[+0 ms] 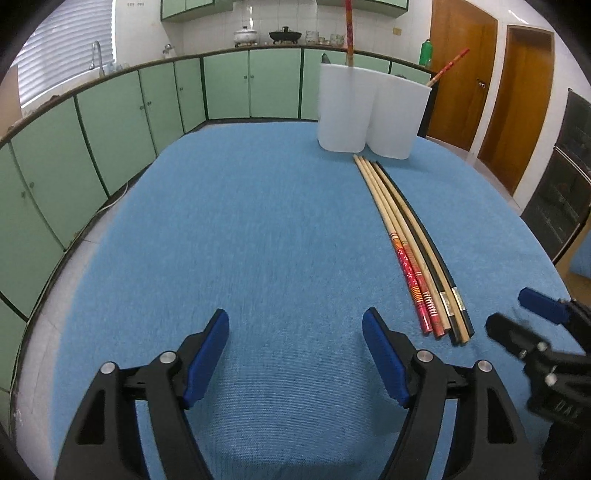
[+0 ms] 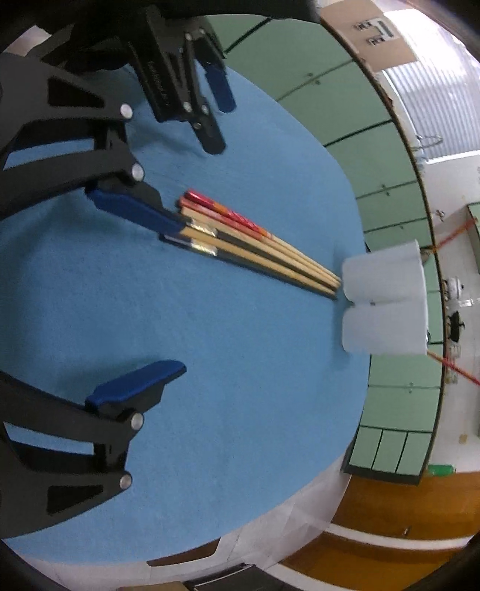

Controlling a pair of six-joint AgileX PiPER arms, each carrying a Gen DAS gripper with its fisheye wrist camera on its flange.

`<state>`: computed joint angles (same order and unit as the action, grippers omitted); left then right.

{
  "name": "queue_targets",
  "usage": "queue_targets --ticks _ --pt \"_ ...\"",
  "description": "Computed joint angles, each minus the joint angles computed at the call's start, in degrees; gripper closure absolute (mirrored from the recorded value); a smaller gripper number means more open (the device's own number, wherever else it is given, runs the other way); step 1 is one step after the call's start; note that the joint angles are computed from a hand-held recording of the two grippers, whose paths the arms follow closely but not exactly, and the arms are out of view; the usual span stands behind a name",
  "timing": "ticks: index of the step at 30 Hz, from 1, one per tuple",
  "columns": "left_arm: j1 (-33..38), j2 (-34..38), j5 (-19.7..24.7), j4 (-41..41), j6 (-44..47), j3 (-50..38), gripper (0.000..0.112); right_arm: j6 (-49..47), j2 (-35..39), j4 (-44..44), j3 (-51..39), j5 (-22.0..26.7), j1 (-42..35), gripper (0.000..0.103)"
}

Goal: Organize utensils
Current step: 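Close the right tool on the tip of a black chopstick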

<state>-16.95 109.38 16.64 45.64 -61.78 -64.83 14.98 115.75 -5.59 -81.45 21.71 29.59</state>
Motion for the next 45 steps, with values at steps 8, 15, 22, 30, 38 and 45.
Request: queue_targets --ticks 8,15,22,30,38,45 --pt "0.07 0.87 1.00 -4.65 5.02 -1.78 0.039 3.17 2.73 -3.42 -5.06 4.22 1.29 0.040" --pt "0.09 1.61 1.33 -6.53 6.89 -2.63 0.038 10.17 3.53 -9.72 -6.14 5.59 1.47 0.042" --pt "0.26 1.50 0.95 -6.51 6.76 -2.29 0.037 0.57 0.84 1.60 -1.44 1.55 -1.16 0.051" --pt "0.36 1.43 0.63 -6.16 6.08 -1.92 0.036 2.47 2.08 -0.88 -3.06 2.23 0.56 0.070" --pt "-0.26 1.26 1.73 -6.85 7.67 -2.25 0.035 -1.86 2.20 4.03 -3.22 1.82 -0.27 0.097" --pt "-1.68 1.11 0.70 -13.26 14.36 -2.75 0.035 -0.05 0.43 2.79 -0.34 0.51 -2.92 0.097"
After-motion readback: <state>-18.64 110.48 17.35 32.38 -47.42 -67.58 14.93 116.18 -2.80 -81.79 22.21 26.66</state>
